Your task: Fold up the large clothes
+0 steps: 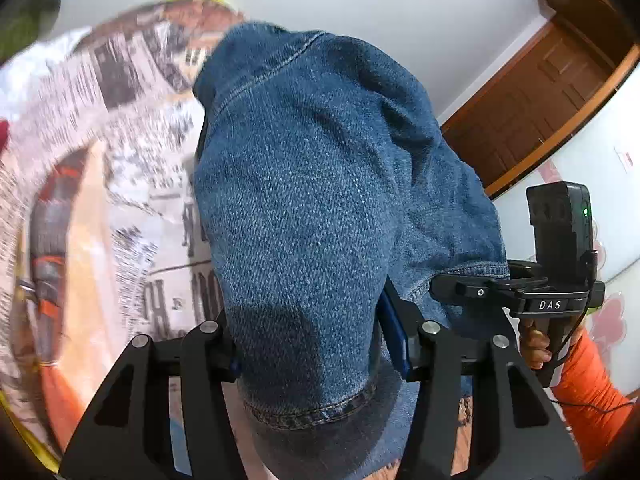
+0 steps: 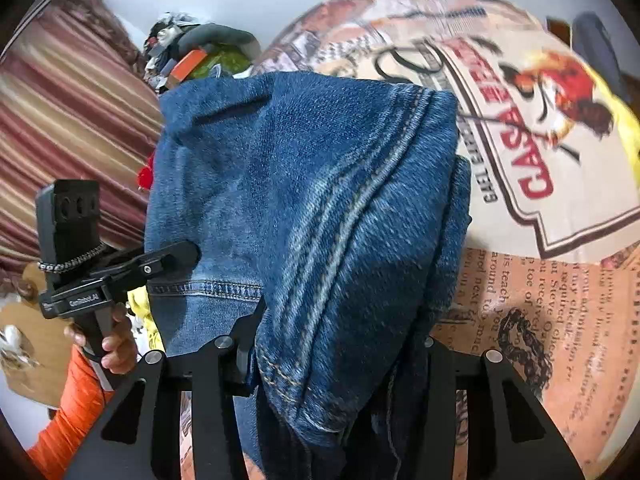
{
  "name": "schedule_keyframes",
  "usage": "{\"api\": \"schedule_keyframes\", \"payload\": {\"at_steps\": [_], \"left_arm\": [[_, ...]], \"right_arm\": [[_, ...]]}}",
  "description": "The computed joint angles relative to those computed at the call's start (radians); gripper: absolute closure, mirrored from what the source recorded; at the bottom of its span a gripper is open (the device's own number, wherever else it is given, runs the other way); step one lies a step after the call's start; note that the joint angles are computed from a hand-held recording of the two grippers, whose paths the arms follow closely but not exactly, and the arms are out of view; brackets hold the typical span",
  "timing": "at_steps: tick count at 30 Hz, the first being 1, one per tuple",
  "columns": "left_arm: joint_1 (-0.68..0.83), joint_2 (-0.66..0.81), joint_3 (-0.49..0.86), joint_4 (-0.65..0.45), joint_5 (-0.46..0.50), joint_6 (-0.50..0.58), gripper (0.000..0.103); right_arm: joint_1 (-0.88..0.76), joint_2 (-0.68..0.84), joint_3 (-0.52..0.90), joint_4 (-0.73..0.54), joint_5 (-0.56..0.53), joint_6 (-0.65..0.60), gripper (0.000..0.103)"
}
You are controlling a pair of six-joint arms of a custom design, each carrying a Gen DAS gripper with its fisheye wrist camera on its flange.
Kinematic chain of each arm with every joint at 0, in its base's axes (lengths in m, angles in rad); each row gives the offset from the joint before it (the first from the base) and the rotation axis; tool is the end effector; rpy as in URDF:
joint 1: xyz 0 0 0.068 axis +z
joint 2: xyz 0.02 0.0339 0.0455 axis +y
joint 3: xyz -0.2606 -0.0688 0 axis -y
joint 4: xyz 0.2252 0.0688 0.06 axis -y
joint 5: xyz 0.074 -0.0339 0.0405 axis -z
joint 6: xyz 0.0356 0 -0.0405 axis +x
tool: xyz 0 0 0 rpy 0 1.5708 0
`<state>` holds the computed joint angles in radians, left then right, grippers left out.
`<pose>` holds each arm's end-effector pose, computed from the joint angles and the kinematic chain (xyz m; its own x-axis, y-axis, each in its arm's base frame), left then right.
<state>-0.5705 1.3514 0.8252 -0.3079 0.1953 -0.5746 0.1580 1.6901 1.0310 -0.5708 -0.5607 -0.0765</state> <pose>0.2162 -0.1469 0.2260 -0.8709 -0.0747 -0.4858 0.1980 0.8513 -0.4858 0.2939 0.0660 0.1836 -0.9044 -0.2096 -0.3717 -0.3791 0.7947 0.4742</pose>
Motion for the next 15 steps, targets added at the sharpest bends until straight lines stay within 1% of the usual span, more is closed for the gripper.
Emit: {"api": "schedule_keyframes", "payload": {"at_steps": [2,3,5,8,10,12,13,15], "left_arm": [[0.025,-0.075,0.007,-0.064,-0.001,0.025,0.049],[0.044,-0.113,-0.019,-0.067,0.007,0.038,0.049],[0.062,-0.194,-0.022,-0.123,0.004,0.051,0.049],[0.076,-0.328,-0.019,-0.23,-0.016,0.064,0.049],[0.067,-0.387,-0.009,-0.281,-0.04,0.057,0.049],[0.121,-0.429,-0.018,-0.307,-0.019,0.09,0.049],[0.127,-0.46,-0.016,-0.337,-0.023,0.092,0.049],[0.214,-0.52,-0.024,-0.397,0.027,0.137,0.049]], "right_arm": [[0.023,-0.068,-0.012,-0.014,0.009,0.02,0.059],[0.034,-0.094,-0.012,-0.023,0.011,0.029,0.059],[0.071,-0.152,-0.012,-0.034,0.019,0.063,0.059],[0.136,-0.222,0.003,-0.054,0.049,0.11,0.059],[0.179,-0.256,0.011,-0.061,0.064,0.141,0.059],[0.232,-0.277,0.024,-0.061,0.085,0.18,0.059],[0.255,-0.279,0.033,-0.061,0.095,0.194,0.059],[0.31,-0.283,0.041,-0.054,0.114,0.231,0.059]]}}
